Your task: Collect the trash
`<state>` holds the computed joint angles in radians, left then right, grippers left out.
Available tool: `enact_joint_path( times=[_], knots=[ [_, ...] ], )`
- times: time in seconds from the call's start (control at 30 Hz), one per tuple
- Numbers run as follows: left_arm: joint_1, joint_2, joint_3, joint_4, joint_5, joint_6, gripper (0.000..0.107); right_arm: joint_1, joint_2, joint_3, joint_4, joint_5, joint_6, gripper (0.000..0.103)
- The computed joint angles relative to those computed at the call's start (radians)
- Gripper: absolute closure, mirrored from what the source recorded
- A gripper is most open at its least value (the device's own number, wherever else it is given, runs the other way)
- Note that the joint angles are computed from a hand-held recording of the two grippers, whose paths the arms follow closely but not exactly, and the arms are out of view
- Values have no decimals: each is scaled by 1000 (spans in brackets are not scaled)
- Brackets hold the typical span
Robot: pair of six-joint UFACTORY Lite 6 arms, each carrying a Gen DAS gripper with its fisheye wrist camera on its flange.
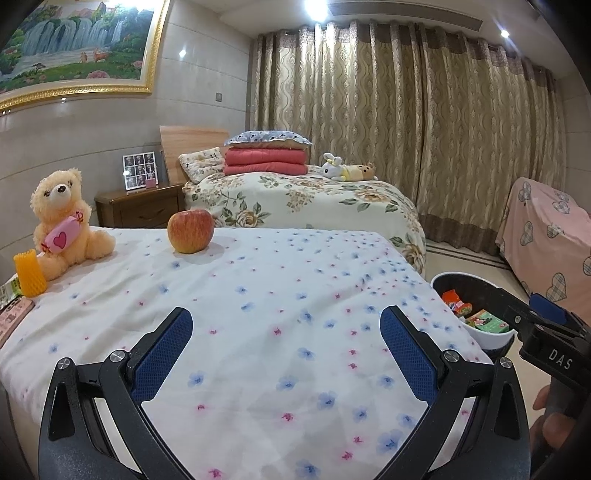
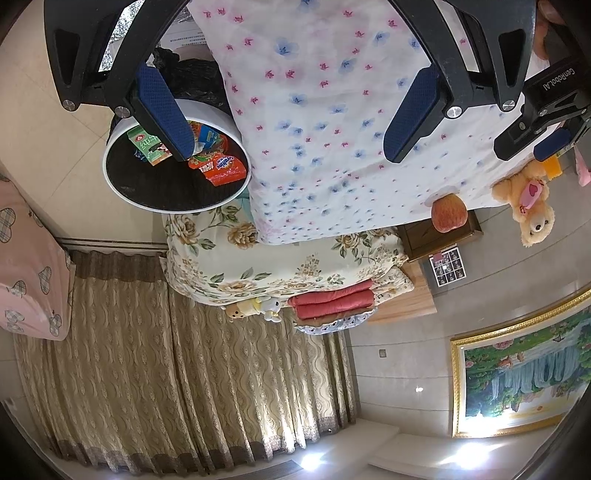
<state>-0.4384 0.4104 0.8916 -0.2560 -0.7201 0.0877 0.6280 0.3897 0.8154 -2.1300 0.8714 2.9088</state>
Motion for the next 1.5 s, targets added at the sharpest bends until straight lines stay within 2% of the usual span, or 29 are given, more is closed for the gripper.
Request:
enact_joint_path(
  times=[1.1,1.5],
  knots=[
    [-4,-1,-1,3,0,-7,4,4,-6,-5,3,1,1,0],
    [15,8,7,41,19,-49,4,-1,1,59,35,-78,-62,0]
  ],
)
